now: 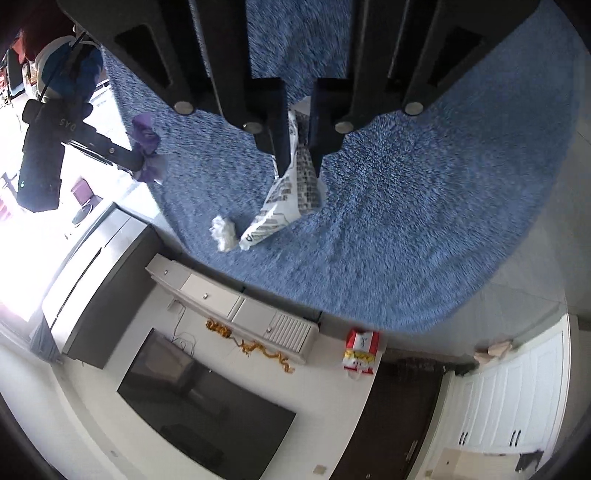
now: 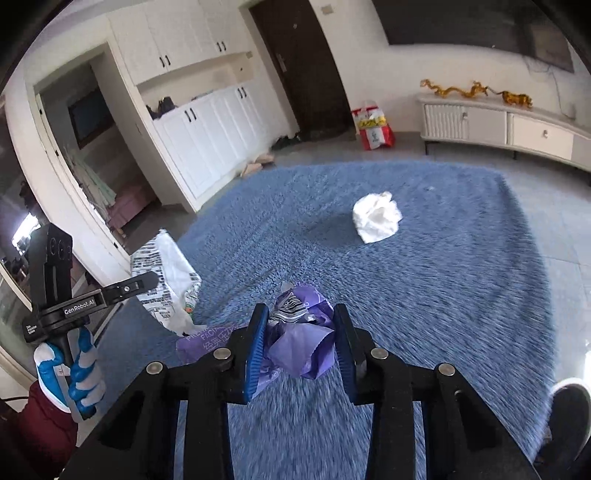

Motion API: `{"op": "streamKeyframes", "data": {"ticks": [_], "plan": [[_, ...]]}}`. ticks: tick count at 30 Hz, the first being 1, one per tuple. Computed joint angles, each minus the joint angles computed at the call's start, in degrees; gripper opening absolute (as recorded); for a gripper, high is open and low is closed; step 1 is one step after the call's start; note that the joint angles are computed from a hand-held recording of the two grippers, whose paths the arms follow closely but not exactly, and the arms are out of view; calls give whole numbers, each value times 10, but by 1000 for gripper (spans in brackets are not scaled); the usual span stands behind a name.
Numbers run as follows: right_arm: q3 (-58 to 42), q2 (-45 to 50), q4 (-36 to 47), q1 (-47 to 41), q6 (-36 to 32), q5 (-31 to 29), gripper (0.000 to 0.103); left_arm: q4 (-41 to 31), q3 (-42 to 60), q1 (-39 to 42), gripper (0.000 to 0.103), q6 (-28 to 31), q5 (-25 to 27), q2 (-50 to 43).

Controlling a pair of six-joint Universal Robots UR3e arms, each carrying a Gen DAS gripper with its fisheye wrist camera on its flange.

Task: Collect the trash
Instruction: 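Grasp the white printed bag with left tool while right tool grasps purple wrappers, then carry both items over the bin and open both tools to drop them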

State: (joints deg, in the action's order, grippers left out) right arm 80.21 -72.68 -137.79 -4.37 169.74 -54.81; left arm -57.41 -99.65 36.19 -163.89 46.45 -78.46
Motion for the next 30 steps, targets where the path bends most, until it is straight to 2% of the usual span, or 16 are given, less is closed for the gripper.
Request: {"op": "streamKeyframes", "data": {"ticks": [7,11,14,19,23,26,30], "plan": [[144,-177,-1,-94,-40,42,35,-80,3,23,8,19,-39,101],[214,-285,39,-193,-90,81,35,-64,25,-48,8,-6,-14,101],[261,-372,115,-302,-156,127,35,-21,54,-140,8,-45,27,69],[297,-474,294,-507,-322,178,35,33,153,-321,8,-103,116,-45],[309,-489,368,-632,-422,175,35,36,269,-458,8,-128,178,-167],[313,-477,382,-697,-467,166,35,5,396,-542,8,-137,212,-278],[313,-424,331,-723,-463,150,35,-77,619,-619,8,-140,238,-444]]}}
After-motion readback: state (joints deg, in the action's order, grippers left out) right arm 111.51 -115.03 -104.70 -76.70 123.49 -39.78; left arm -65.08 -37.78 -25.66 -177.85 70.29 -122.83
